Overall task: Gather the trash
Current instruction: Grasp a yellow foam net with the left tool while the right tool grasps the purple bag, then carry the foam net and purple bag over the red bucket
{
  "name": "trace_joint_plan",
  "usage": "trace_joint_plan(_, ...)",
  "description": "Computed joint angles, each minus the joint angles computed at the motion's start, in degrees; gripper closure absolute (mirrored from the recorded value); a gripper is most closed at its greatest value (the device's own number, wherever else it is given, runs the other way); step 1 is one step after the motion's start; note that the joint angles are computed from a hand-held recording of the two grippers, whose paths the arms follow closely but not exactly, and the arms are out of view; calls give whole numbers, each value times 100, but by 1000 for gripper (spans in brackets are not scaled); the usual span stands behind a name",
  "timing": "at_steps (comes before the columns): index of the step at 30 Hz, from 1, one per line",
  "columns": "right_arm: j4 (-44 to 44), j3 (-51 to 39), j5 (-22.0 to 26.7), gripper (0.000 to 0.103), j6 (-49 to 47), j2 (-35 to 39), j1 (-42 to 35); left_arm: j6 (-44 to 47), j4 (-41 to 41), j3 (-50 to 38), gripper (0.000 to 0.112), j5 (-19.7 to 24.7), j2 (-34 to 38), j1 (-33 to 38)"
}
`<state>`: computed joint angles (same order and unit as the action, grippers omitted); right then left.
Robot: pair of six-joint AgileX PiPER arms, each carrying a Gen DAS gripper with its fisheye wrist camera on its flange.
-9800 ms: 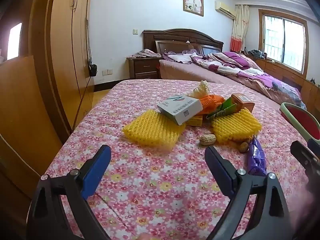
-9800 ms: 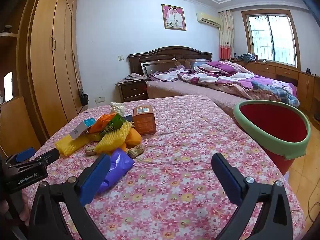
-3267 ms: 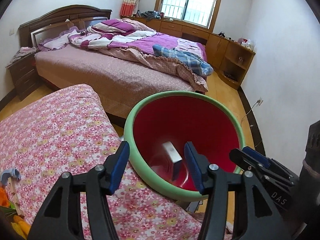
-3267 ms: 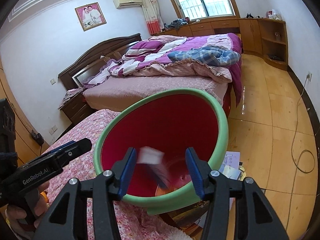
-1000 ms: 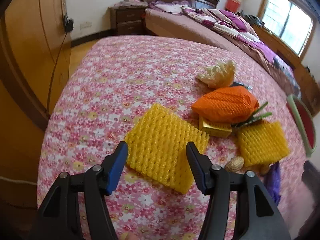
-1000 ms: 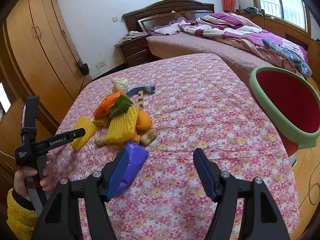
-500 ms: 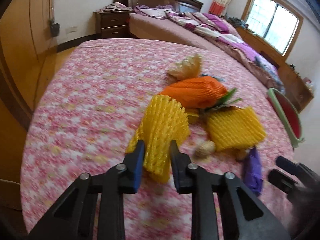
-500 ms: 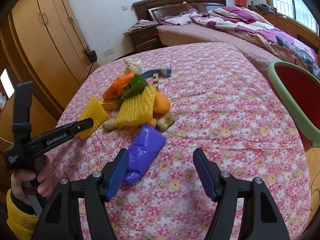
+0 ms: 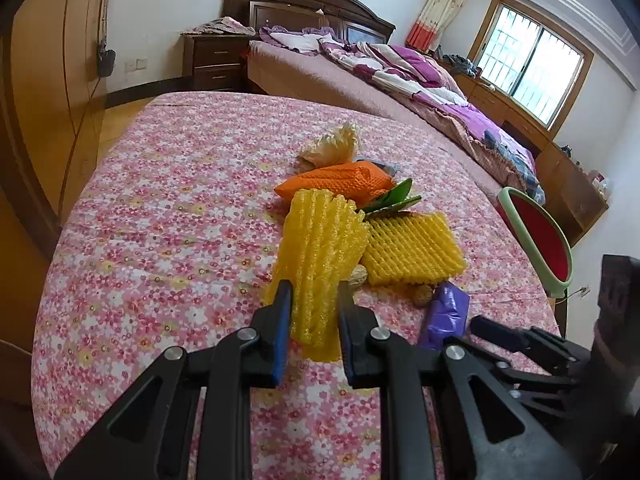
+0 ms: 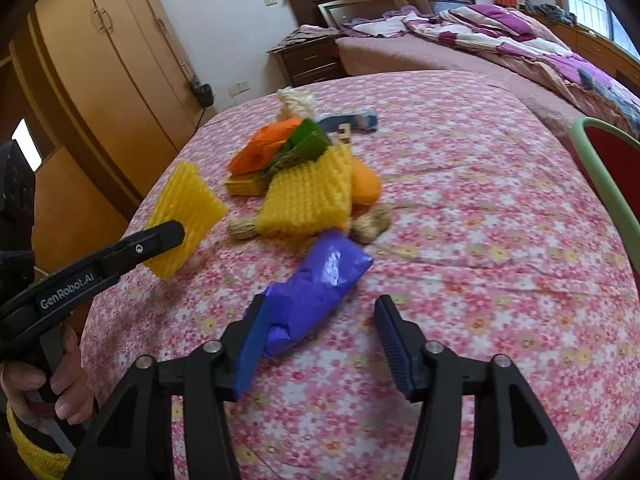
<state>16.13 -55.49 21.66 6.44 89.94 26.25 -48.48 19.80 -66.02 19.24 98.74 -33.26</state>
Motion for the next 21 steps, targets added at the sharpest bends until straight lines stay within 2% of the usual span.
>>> trace_joint_plan(2, 654, 62, -64, 68, -622, -9, -49, -132, 59, 25, 91, -2, -54, -20)
trace_joint_plan(3, 968, 97, -102, 71, -924, -23, -82, -115, 31, 29, 91, -1, -71, -19)
trace_joint_plan(7, 1313, 246, -205, 82, -1237, -194, -127, -269, 189, -7, 91, 84, -129, -124)
trace_joint_plan(14, 864, 593, -277, 85, -845, -922, -231, -596, 509, -193, 91, 254, -157, -391)
trace_joint_plan(21, 299, 810, -159, 86, -451, -1701, -657, -366, 250, -608, 91, 436, -81, -620)
